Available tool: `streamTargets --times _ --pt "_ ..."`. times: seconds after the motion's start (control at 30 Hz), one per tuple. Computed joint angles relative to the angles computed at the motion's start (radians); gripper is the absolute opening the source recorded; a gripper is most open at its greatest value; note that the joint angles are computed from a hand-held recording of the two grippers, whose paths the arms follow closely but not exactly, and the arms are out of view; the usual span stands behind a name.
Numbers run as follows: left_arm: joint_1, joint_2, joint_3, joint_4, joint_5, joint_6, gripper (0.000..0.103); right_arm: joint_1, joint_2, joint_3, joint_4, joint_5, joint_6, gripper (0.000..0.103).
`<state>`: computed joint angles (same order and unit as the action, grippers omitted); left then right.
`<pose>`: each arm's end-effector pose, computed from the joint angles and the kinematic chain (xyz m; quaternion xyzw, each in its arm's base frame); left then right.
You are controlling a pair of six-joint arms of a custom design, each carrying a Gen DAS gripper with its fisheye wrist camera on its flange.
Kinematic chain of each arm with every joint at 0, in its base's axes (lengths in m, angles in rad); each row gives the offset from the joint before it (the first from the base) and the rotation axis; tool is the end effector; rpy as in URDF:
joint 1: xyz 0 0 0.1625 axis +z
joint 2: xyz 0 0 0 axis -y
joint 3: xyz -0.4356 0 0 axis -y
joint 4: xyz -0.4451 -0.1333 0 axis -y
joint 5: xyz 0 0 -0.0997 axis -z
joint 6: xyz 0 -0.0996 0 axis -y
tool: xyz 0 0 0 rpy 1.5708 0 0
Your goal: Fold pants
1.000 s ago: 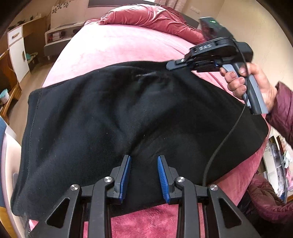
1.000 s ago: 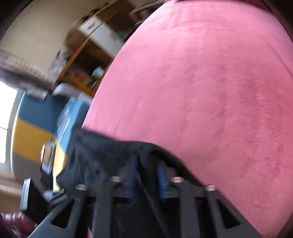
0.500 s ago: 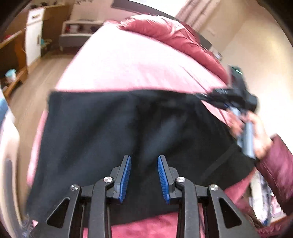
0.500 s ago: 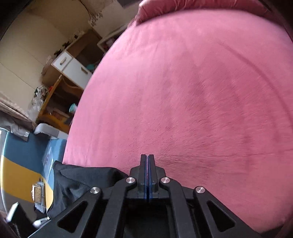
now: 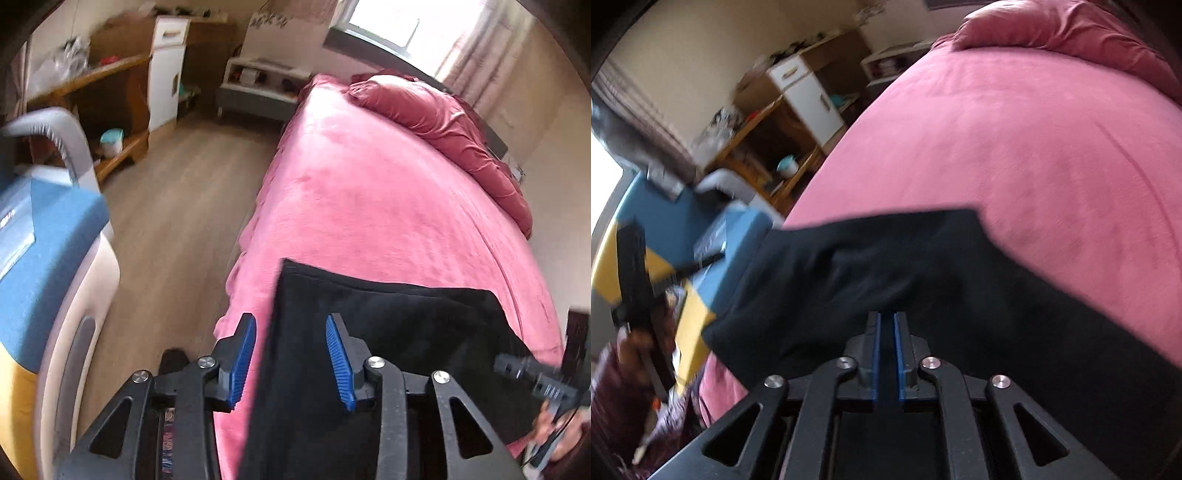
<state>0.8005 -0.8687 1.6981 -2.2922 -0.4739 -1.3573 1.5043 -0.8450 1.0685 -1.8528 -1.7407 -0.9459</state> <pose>-0.3115 -0.6398 0.1109 -0.2196 0.8238 -0.4328 0.2930 0.0612 -0.8343 0.2975 0.4217 -0.9023 -0.0156 0.0883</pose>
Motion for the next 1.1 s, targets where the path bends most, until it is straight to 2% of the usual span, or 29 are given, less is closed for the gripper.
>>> streamTargets --times 0.17,0.23,0.37,0.43,0.53,0.6,0.7,0.83,0.9,0.97,1.0,1.1 --pt "0.028 -0.024 0.066 -0.220 -0.076 0.135 0.040 -0.008 -0.013 0.088 -0.059 -0.069 0.008 0.010" --pt "0.044 -0.012 0.067 -0.282 -0.093 0.188 0.040 -0.010 -0.025 0.117 -0.084 -0.086 -0.003 0.014" --pt "0.073 0.010 0.031 -0.328 -0.139 0.272 0.040 -0.003 -0.020 0.138 -0.096 -0.092 0.010 0.029" --pt "0.089 0.025 0.012 -0.377 -0.179 0.343 0.040 0.001 -0.017 0.136 -0.093 -0.096 0.016 0.031" --pt "0.113 0.041 -0.019 -0.360 -0.216 0.372 0.039 0.002 -0.013 0.131 -0.091 -0.095 0.023 0.033" --pt "0.120 0.046 -0.021 -0.387 -0.233 0.401 0.027 0.000 -0.009 0.126 -0.090 -0.090 0.028 0.033" --pt "0.114 0.057 -0.026 -0.426 -0.217 0.449 0.017 -0.007 -0.009 0.117 -0.081 -0.079 0.029 0.033" --pt "0.094 0.052 -0.006 -0.518 -0.156 0.484 0.012 -0.015 -0.032 0.132 -0.099 -0.072 -0.012 0.033" --pt "0.092 0.053 -0.025 -0.444 -0.099 0.441 0.008 -0.012 -0.034 0.140 -0.108 -0.075 -0.020 0.036" --pt "0.102 0.055 -0.044 -0.389 -0.086 0.400 0.006 -0.010 -0.032 0.149 -0.135 -0.076 -0.019 0.036" --pt "0.107 0.059 -0.063 -0.315 -0.070 0.357 0.006 -0.010 -0.031 0.153 -0.148 -0.072 -0.019 0.036" --pt "0.122 0.061 -0.076 -0.254 -0.105 0.311 0.006 -0.011 -0.030 0.170 -0.191 -0.071 -0.022 0.037"
